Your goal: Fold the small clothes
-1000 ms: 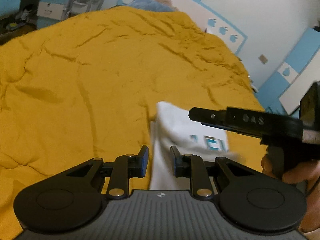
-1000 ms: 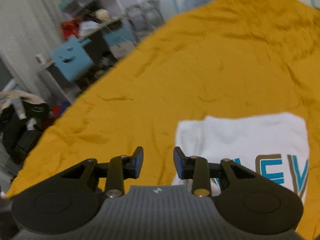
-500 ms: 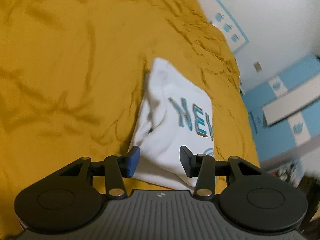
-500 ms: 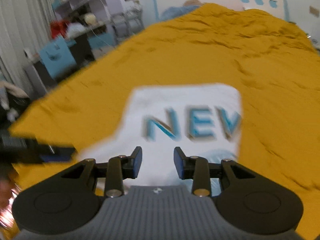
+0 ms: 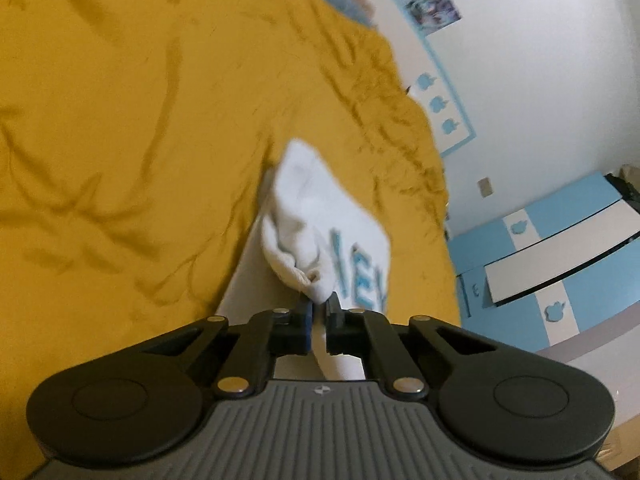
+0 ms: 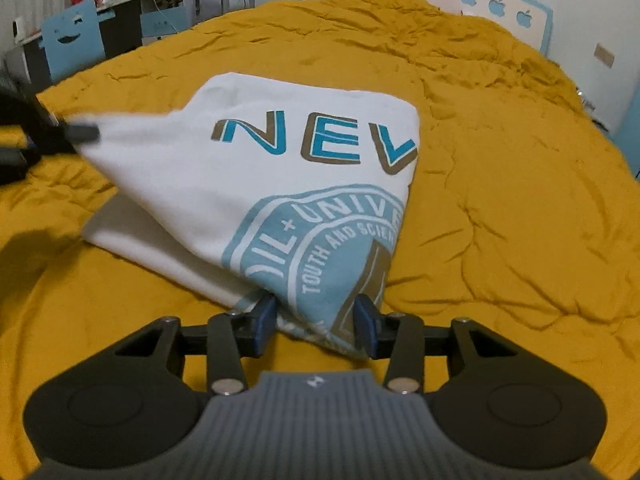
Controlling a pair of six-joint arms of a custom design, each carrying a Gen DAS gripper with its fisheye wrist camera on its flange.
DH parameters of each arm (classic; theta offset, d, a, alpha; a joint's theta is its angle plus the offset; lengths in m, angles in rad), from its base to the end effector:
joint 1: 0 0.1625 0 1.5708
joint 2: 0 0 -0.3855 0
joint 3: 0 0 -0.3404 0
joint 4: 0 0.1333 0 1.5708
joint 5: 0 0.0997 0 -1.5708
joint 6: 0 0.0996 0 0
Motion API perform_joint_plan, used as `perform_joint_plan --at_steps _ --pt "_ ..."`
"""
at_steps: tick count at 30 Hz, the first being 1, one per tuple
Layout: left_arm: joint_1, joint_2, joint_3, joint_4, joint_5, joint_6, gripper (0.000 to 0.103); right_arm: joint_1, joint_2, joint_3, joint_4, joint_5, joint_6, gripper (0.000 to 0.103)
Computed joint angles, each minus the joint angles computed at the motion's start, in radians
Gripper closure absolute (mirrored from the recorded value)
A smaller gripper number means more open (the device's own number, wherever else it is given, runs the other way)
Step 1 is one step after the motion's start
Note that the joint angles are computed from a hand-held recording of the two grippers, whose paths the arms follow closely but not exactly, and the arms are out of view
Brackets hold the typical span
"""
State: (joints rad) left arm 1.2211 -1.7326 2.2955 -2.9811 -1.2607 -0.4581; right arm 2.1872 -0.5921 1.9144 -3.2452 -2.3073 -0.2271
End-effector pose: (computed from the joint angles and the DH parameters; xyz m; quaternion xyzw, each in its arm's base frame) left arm 0.0295 -0.3970 0.3733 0.1122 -0.8959 0.4288 0.0302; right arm 0.3563 -0.3881 0.0128 0.3185 -0.8639 0.2289 0.3161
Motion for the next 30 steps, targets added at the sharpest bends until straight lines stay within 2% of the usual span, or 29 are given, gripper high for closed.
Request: perform_joint_plan --at_steps 3,5,6,7,8,10,13,15,19,23,26,30 --pt "-0.035 -0.009 -0.008 0.025 0.052 0.012 0.099 0.008 0.027 -0.014 -0.024 -0.045 -0.040 0.066" --pt "-0.042 -0.015 -0.005 0.045 0.080 0.021 0.099 0.013 0.036 -0.009 -0.053 -0.096 -0.078 0.073" --pt "-0.039 -0.018 -0.004 0.065 0.087 0.021 0.099 0.010 0.025 0.001 -0.046 -0.098 -0.067 0.085" --pt "-0.037 -0.017 -0.008 0.097 0.101 0.018 0.099 0.003 0.001 0.016 -0.026 -0.082 -0.035 0.103" --pt "-0.038 -0.027 -0.008 0.136 0.119 0.016 0.099 0.000 -0.020 0.029 -0.014 -0.077 -0.001 0.103" --pt "-0.047 -0.041 -0.009 0.217 0.167 0.005 0.099 0.001 -0.043 0.045 -0.019 -0.066 0.004 0.103" --pt "-0.055 -0.033 -0.005 0.273 0.222 0.000 0.099 -0.007 -0.061 0.048 0.035 -0.054 0.028 0.103" --pt "-0.058 -0.008 -0.003 0.308 0.266 0.008 0.099 -0.029 -0.063 0.050 0.087 -0.032 0.087 0.103" --pt "-0.049 0.043 0.004 0.329 0.308 0.024 0.098 -0.061 -0.050 0.056 0.123 -0.014 0.129 0.103" --pt "-0.062 0.034 -0.008 0.375 0.316 -0.006 0.095 -0.073 -0.077 0.056 0.167 0.013 0.159 0.103" --pt "-0.074 0.019 -0.045 0.501 0.333 -0.034 0.086 -0.071 -0.099 0.062 0.203 0.017 0.172 0.103" --pt "-0.115 -0.009 -0.085 0.700 0.385 -0.114 0.086 -0.067 -0.127 0.073 0.239 0.019 0.184 0.103"
